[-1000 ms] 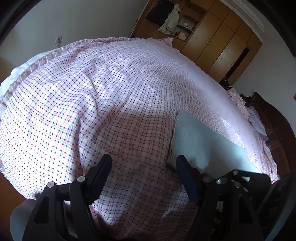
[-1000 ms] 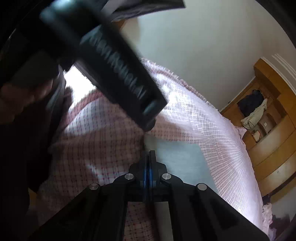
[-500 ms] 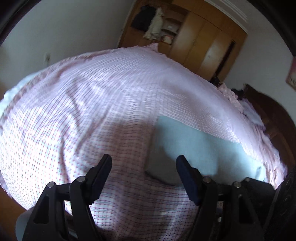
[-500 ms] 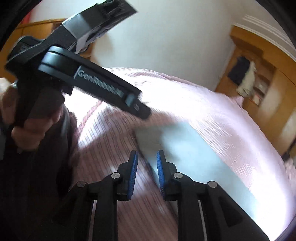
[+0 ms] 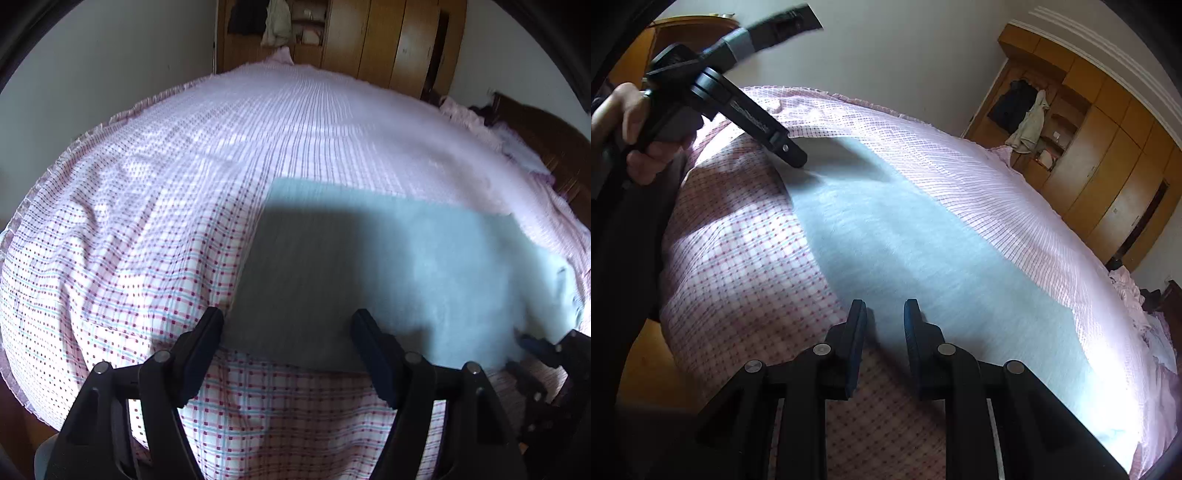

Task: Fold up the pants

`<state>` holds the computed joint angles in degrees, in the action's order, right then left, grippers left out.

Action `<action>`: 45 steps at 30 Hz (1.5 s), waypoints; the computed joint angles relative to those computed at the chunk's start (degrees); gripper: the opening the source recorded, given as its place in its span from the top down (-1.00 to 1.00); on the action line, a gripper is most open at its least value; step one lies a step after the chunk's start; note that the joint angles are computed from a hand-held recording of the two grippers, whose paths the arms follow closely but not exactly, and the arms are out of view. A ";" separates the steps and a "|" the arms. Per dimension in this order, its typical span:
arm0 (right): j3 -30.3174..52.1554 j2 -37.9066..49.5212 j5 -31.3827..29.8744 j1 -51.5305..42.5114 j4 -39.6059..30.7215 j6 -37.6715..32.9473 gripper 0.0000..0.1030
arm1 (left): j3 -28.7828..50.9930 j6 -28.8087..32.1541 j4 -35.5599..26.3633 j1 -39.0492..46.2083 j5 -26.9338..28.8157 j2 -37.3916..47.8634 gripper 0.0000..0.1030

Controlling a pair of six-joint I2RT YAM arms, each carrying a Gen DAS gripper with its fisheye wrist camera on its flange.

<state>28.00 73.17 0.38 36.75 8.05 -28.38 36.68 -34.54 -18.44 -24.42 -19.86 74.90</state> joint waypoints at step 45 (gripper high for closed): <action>11.84 14.59 -11.37 1.69 2.01 23.93 0.78 | -0.98 -4.19 -0.44 -8.56 -5.19 -2.28 -0.42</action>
